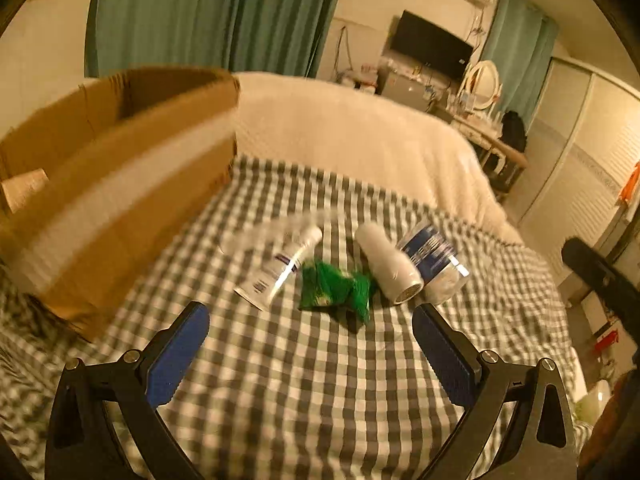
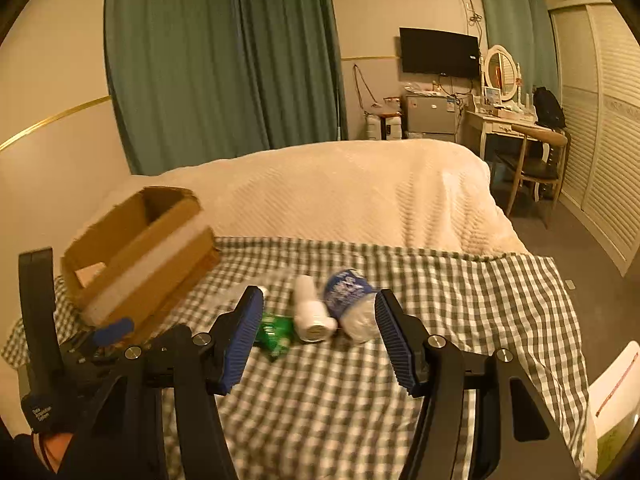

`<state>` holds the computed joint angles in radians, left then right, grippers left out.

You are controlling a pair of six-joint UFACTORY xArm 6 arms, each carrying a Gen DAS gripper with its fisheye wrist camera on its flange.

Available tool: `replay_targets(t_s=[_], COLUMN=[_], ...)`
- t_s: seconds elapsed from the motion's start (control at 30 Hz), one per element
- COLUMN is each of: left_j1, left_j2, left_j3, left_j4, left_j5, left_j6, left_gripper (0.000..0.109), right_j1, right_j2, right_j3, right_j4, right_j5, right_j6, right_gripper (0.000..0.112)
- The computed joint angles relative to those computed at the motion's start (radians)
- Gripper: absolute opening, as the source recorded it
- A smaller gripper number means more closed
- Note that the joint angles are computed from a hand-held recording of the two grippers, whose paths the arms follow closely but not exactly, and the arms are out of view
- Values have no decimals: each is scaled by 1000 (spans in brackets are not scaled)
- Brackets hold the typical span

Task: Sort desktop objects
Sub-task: 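Move both grippers back over the remaining items on the bedspread, then grasp the green packet with the left gripper while the right grasps the water bottle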

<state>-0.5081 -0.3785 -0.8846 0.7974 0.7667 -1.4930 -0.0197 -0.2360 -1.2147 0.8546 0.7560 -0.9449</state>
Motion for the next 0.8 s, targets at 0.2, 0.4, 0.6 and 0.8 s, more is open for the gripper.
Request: replay_targets(t_s=[0.2,0.4,0.6,0.8], left_j1=[38,84,80,100], left_j2=[154,267,364,377], left_j3=[-51,-87,-187,-184], left_j4=[83,101,98,44], left_j5=[-65,-115,-44,-160], left_j6=[-76,-107,-38,79], left_gripper=[103,103,100,59], right_j1=[32,56,66,39], right_j2=[228,410,477,521], right_j3=[-122,-229,-266,-310], right_j4=[115,174,154,159], right_j5=[-69,-56,-42,29], right_j6=[-183,-225,-207,-180], right_gripper=[58,58,66,72])
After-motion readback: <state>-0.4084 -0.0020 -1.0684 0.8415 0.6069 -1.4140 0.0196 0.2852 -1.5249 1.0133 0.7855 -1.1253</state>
